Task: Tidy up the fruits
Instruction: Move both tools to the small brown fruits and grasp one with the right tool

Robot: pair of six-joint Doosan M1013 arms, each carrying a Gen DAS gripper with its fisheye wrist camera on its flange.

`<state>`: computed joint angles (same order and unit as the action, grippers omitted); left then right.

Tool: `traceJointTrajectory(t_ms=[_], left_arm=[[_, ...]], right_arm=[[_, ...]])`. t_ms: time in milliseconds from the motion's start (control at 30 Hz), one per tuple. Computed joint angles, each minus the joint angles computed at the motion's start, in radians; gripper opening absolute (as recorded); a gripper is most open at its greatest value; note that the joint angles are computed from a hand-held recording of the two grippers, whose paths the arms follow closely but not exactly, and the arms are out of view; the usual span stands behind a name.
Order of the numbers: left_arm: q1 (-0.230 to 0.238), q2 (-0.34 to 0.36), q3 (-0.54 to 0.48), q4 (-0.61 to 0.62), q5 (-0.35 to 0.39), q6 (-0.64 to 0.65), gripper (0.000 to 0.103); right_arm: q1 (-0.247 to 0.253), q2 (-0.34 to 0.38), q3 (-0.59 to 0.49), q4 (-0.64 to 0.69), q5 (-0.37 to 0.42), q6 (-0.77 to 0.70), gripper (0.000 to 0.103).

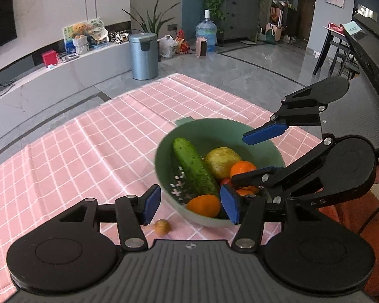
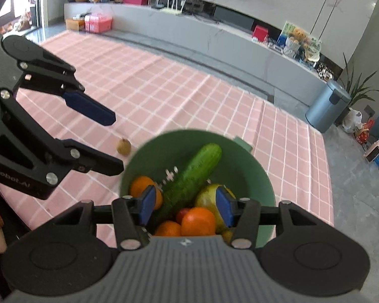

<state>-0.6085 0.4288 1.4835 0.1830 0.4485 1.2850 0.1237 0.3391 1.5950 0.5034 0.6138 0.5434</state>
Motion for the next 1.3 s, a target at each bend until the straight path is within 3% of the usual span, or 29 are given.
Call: traceJointTrajectory(t_ms=[167,333,500,867,1100,1300], left_arm=[[0.018,-0.032,0.057,0.016,-0.058,-0.019,0.064],[0.039,-0.050,0.106,0.022,-0.098,-0.063,0.064],[0.058,-0.053,0.132,-0.032,-0.117,-0.029,0.064],[0.087,-0.033,0.161,-0.134,-0.143,0.067,0.064],[0.105,-0.024,0.174,-0.222,-0.163,0.121,0.063],[0.120,-0.021,0.185,-0.354,-0.184,0.234,0.062]], right_arm=[[0.003,-0.007,0.007,0.135,0.010,-0.110,0.049],[0.029,0.000,0.002,0.156,0.024,-0.183,0.047],[0.051,0.018,-0.019,0.144,0.058,-0.256,0.044],[0.109,0.096,-0.120,-0.020,0.184,-0.346,0.030],[0.176,0.197,-0.278,-0.335,0.359,-0.238,0.029],[0.214,0.279,-0.392,-0.490,0.527,-0.179,0.028]])
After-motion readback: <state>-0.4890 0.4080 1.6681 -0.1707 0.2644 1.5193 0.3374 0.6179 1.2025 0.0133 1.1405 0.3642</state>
